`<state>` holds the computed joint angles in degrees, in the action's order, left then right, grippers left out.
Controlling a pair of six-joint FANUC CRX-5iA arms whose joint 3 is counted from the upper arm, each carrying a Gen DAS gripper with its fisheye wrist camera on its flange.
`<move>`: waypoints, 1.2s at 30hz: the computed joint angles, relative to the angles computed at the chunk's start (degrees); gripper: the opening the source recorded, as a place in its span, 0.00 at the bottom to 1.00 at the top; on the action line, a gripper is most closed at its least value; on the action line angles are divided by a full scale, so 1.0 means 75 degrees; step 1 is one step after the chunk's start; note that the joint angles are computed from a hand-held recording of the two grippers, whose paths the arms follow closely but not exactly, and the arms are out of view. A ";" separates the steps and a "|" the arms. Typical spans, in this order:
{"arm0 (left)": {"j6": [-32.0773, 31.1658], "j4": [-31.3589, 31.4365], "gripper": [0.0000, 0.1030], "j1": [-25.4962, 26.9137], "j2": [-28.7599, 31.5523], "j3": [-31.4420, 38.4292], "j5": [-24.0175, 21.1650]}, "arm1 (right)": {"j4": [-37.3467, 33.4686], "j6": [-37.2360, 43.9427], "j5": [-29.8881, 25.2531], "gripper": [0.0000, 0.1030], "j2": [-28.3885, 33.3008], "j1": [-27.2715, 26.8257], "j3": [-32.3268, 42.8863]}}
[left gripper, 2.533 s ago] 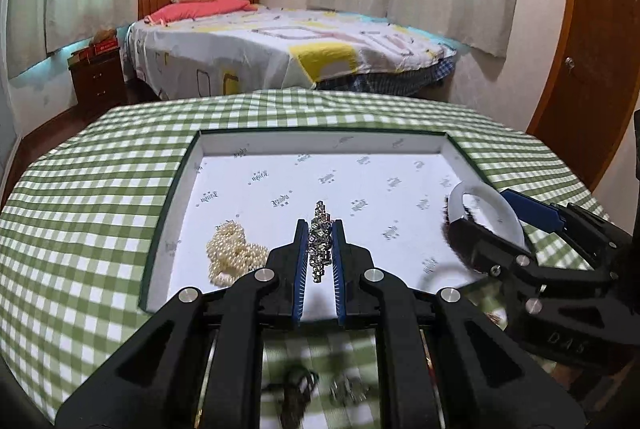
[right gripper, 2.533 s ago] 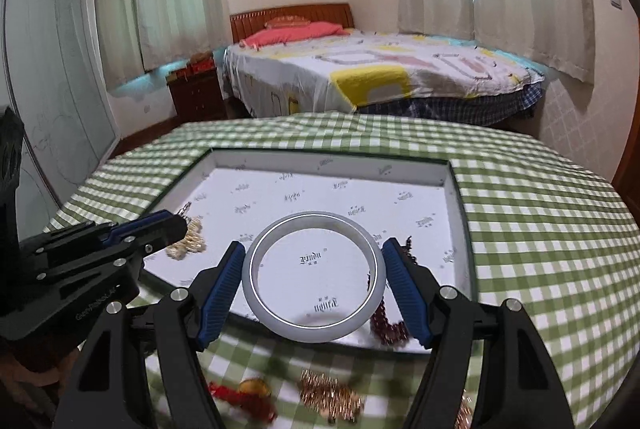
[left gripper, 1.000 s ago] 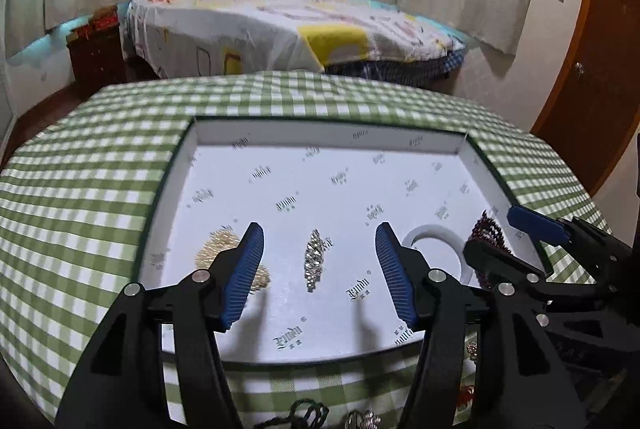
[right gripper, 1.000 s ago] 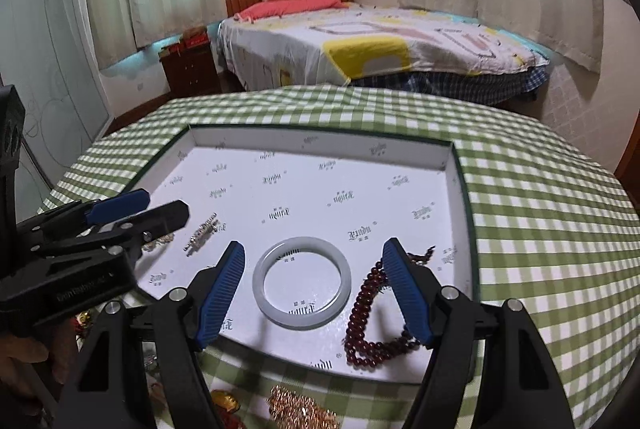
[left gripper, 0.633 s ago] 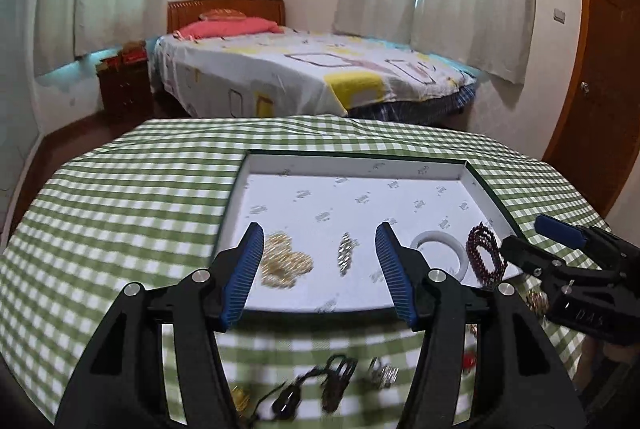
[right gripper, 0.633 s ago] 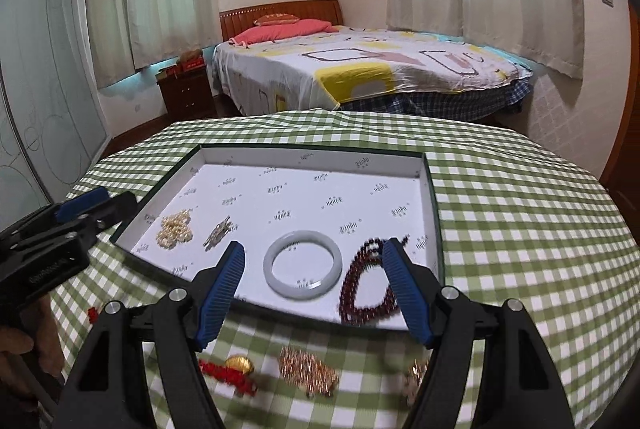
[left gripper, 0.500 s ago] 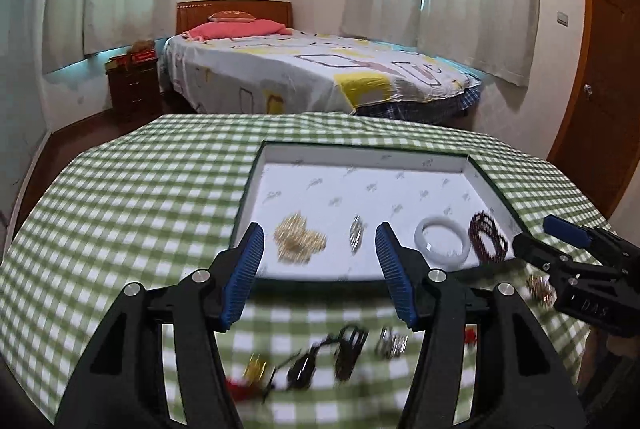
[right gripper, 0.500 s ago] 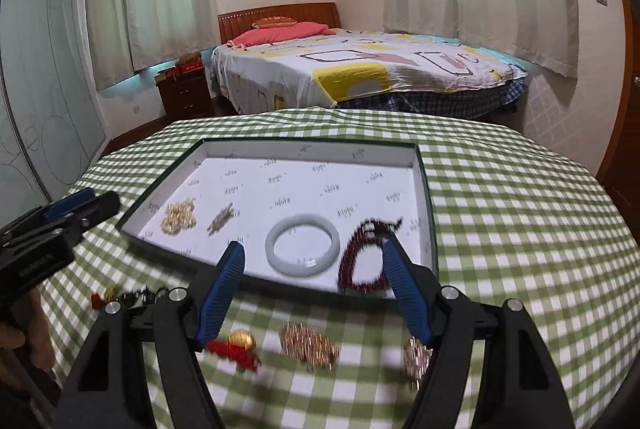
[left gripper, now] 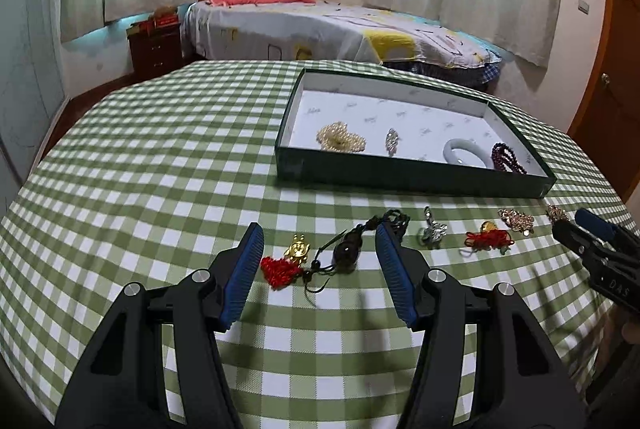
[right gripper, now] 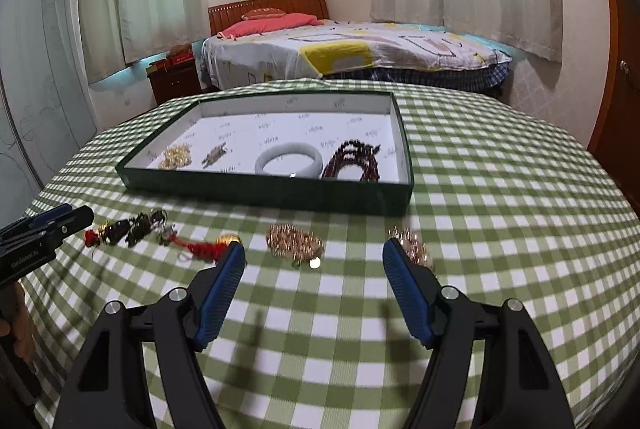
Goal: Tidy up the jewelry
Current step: 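Grasp the red tassel charm with the left tool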
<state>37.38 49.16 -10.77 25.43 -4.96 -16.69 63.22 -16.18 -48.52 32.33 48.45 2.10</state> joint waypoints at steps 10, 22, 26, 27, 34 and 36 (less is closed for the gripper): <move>0.1795 -0.1780 0.46 0.0367 0.0171 0.0527 -0.0503 | 0.0048 -0.0050 0.0047 0.68 0.0023 0.0030 -0.0034; 0.2119 -0.2231 0.23 0.0422 0.0491 0.1031 -0.1232 | -0.0160 0.0143 0.0099 0.68 0.0089 0.0027 0.0064; 0.2085 -0.2209 0.22 0.0418 0.0505 0.1057 -0.1272 | -0.0187 0.0156 0.0093 0.68 0.0096 0.0036 0.0077; 0.2101 -0.2225 0.22 0.0419 0.0507 0.1064 -0.1280 | -0.0197 0.0160 0.0092 0.68 0.0106 0.0042 0.0087; 0.2097 -0.2065 0.24 0.0454 0.0540 0.1070 -0.1307 | -0.0214 0.0165 0.0094 0.68 0.0114 0.0045 0.0092; 0.1978 -0.1914 0.19 0.0455 0.0536 0.1026 -0.1302 | -0.0220 0.0177 0.0090 0.68 0.0116 0.0043 0.0098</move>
